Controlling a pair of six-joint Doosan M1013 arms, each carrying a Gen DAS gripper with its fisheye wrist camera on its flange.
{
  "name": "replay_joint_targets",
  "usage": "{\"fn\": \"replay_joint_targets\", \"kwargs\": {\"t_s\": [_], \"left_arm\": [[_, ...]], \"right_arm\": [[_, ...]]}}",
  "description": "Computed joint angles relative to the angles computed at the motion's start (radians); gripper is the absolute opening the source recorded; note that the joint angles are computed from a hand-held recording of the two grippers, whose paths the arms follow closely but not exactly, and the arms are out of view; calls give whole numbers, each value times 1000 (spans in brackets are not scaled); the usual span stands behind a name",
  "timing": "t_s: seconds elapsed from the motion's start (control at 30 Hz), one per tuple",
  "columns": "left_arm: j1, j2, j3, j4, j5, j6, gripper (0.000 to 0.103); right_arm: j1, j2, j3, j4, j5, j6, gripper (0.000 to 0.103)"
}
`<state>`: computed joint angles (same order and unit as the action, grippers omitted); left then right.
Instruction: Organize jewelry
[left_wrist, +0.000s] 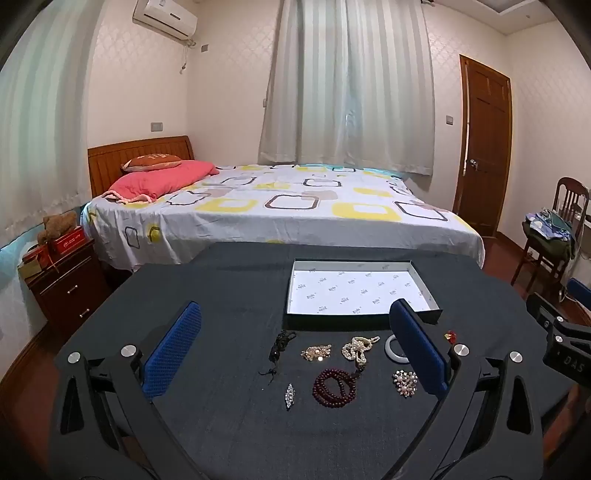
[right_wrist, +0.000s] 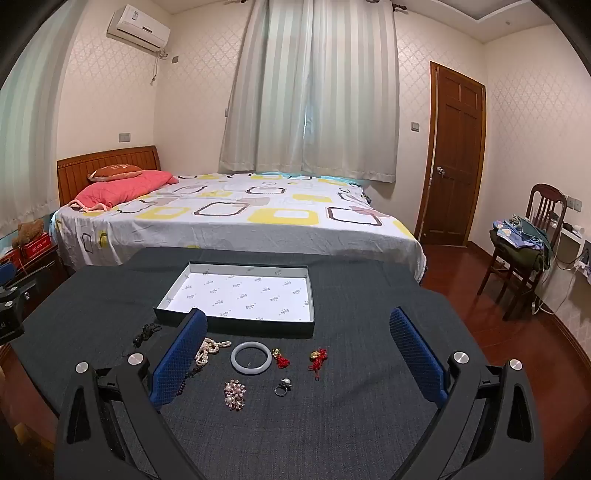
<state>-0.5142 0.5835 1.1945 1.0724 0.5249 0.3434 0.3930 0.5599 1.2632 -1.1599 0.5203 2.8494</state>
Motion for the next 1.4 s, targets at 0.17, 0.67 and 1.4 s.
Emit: {"fn": "replay_joint_targets", "kwargs": {"t_s": [0.17,0.67,1.4], "left_arm": [[-3,0,-1,0,8,-7,99],[4,3,-1,-42,-17,8,99],[5,3,-2,-65,-20,23,99]], "right_arm": [[0,-1,0,4,2,-7,96],[-1,-1,0,-3,-1,0,96],[0,-2,-2,4,-1,-7,96]]}}
